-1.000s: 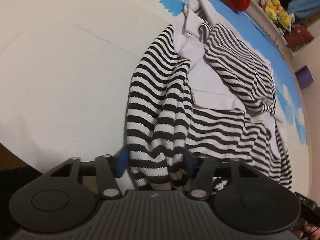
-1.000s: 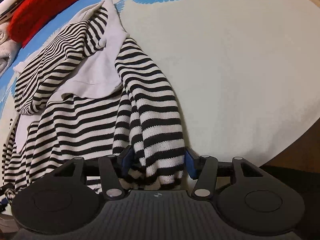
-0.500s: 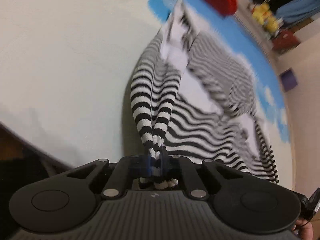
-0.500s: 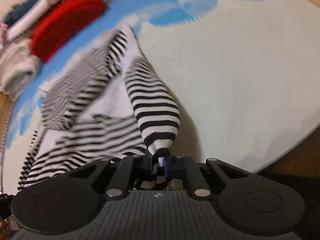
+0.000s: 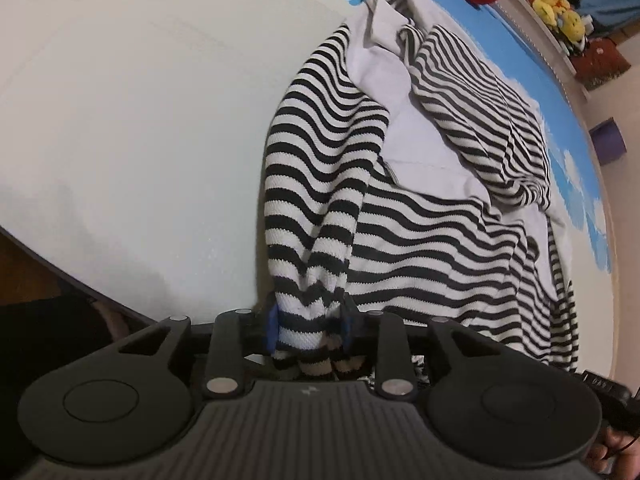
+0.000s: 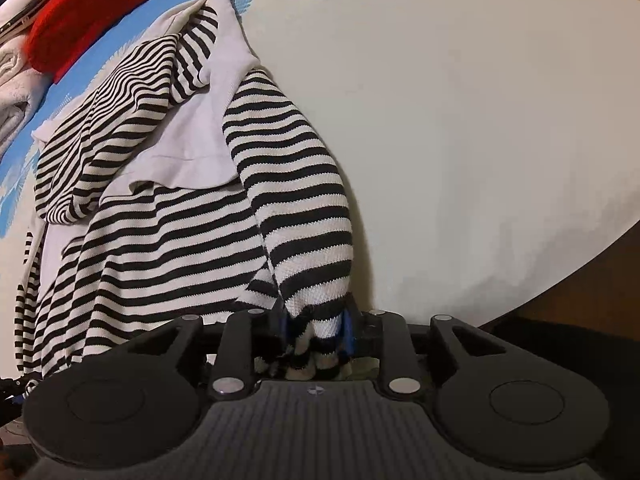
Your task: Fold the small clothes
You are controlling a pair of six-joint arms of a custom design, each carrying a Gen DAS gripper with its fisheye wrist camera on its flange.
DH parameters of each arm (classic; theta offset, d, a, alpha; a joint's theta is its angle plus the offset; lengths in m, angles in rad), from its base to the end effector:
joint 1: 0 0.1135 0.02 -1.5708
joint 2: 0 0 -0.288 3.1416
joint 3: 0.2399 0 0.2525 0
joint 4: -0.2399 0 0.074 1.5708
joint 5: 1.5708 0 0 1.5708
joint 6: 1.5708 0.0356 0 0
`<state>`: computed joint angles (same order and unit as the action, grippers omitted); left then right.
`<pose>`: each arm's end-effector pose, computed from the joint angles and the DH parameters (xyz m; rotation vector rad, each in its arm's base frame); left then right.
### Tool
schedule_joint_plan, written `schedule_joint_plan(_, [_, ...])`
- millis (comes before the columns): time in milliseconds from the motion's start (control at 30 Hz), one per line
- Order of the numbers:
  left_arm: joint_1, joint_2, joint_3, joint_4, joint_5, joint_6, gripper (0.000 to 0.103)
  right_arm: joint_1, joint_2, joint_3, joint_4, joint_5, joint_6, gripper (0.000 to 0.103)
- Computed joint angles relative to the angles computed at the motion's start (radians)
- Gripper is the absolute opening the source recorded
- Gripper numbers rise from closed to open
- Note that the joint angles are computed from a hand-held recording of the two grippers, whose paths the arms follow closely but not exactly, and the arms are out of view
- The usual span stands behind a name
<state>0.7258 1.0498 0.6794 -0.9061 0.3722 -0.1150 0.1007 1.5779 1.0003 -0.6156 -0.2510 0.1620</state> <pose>0.1268 0.0952 0.2279 -1.0440 2.5220 -0.3683 0.2979 0.0390 0.2170 0.0182 2.7719 0.4159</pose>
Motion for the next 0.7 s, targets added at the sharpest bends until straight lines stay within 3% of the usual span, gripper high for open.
schedule_joint_plan(133, [-0.015,-0.008,-0.008,0.014,-0.009,-0.007,0.03,0.01,-0.003,-0.004,0.006,0.011,-0.006,0.026])
schedule_joint_plan(200, [-0.018,-0.012,-0.01,0.015,-0.007,0.002,0.021,0.011,-0.005,-0.007,0.011,0.012,-0.009,0.026])
schedule_joint_plan(267, [-0.04,-0.022,-0.012,0.025,-0.012,0.01,0.01,0.01,-0.008,-0.011,0.018,0.008,-0.016,0.017])
schedule_joint_plan(333, [-0.081,-0.044,-0.008,0.03,-0.039,0.012,0.008,0.008,-0.023,-0.022,0.035,-0.004,-0.019,0.01])
schedule_joint_plan(433, [-0.109,-0.086,0.033,0.003,-0.048,0.021,0.007,-0.011,-0.078,-0.033,0.067,-0.041,-0.006,0.009])
schedule_joint_plan(600, [-0.048,-0.149,0.23,-0.183,0.051,0.122,0.007,-0.119,-0.202,0.029,0.006,-0.207,-0.004,0.008])
schedule_joint_plan(700, [0.066,-0.151,0.382,-0.411,0.152,0.301,0.007,-0.21,-0.268,0.113,-0.15,-0.311,-0.079,0.008])
